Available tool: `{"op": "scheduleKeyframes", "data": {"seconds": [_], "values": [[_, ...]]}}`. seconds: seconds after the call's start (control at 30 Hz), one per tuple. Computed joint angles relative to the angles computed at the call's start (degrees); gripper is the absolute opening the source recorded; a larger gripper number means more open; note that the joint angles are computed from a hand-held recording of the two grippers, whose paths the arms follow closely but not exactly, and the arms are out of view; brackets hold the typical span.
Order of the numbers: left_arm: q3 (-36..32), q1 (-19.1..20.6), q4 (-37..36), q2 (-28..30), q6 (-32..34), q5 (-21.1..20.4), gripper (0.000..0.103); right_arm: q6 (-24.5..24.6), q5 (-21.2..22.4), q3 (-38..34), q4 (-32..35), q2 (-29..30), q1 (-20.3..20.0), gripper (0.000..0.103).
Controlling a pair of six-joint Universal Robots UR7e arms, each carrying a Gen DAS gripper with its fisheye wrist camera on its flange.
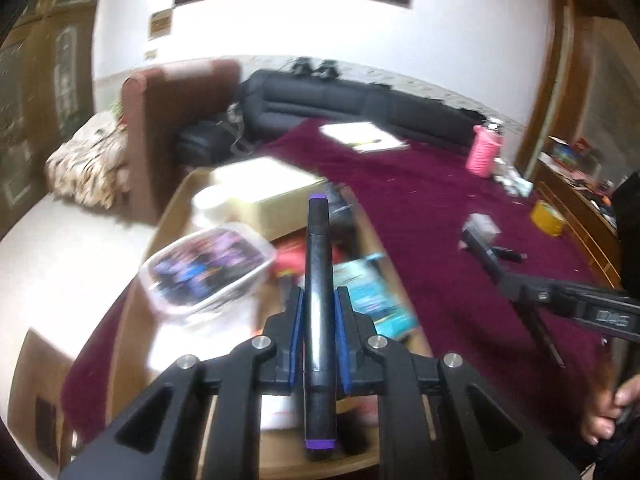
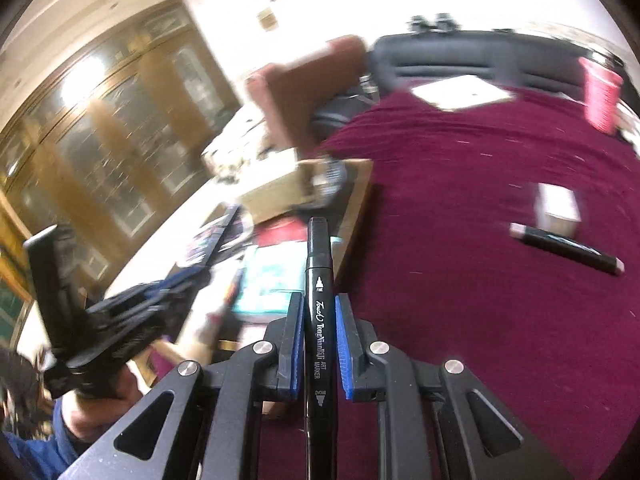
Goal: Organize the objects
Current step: 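Carry both black markers over the cardboard box, then open both grippers to drop the markers into the box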
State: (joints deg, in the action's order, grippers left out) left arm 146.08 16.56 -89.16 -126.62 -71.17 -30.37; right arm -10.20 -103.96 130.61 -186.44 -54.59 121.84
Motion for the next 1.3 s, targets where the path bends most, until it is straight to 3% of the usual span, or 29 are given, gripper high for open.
{"op": "scheduleKeyframes", "data": {"seconds": [0.27,0.4,0.8,1.3], "values": [[0.32,1.14,7.24,-7.06,-2.97,-1.58,0.014,2.14,0.15,-6.73,3.42,9.38,4.81,0.017],[1.11,2.43,4.64,-7.67,-0.77,-1.61,0.015,3.54,-0.73,-9.09,4.12,11.97,5.33,0.017],[2.28,2.51,0.78,-9.29,4.49,-3.73,0.015,6.30,-1.55,-11.31,4.09,14.02,3.82,0.017],[1.64,4.29,-1.17,-8.47,5.48,-5.45,0.017,4.62,0.10,-10.55,3.81,12.59,3.75,0.018]]}}
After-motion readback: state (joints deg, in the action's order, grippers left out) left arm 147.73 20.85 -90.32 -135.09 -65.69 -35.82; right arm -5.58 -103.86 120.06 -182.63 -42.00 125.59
